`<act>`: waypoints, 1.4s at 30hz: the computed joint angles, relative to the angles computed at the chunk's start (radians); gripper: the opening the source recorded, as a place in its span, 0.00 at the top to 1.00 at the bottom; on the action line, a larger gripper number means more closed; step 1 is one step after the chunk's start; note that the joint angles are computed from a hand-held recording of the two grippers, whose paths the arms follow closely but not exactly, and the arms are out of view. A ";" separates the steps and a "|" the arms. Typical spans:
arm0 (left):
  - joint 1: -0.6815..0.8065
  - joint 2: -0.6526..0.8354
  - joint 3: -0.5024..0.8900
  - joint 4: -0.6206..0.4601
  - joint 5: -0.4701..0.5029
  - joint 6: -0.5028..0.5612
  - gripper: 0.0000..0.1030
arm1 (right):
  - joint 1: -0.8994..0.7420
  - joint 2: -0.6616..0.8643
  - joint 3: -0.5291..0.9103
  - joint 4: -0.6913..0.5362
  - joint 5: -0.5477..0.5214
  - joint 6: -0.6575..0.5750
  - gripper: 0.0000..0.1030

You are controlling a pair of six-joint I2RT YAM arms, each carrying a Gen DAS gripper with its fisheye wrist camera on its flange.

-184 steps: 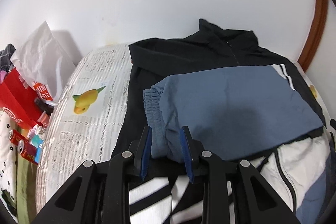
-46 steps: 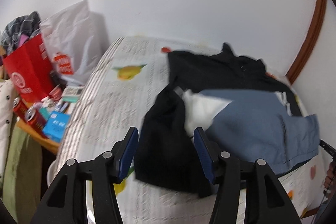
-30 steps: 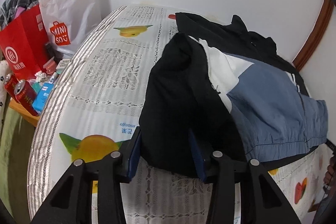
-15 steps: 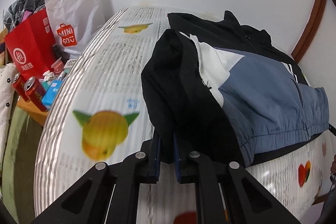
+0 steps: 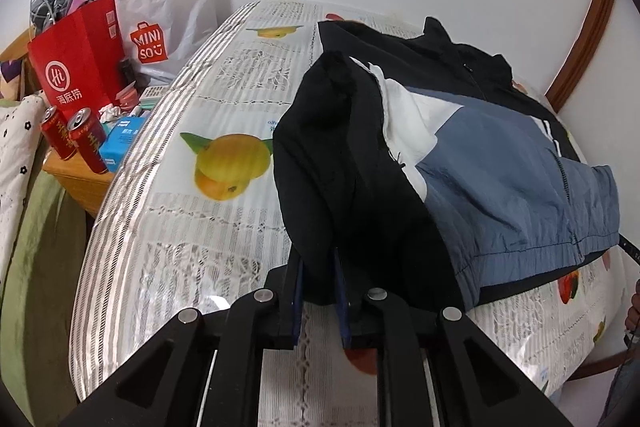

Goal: Fold large clothes
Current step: 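Lift the hem with both grippers and fold it toward the collar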

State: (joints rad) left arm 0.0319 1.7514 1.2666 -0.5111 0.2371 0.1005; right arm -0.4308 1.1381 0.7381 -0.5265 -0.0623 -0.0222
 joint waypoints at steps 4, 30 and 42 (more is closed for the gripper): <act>0.007 -0.040 -0.020 -0.013 0.008 -0.005 0.80 | 0.033 -0.099 -0.015 -0.052 0.019 0.010 0.94; -0.061 -0.009 0.012 -0.047 0.143 -0.043 0.52 | 0.300 -0.009 -0.005 0.030 0.158 0.191 0.65; -0.111 -0.006 0.114 -0.094 0.180 -0.023 0.81 | 0.296 -0.086 0.044 0.030 0.099 0.166 0.93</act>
State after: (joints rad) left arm -0.0789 1.7454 1.3811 -0.6046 0.4172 0.0775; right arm -0.1344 1.0525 0.7826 -0.4969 0.0372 0.1440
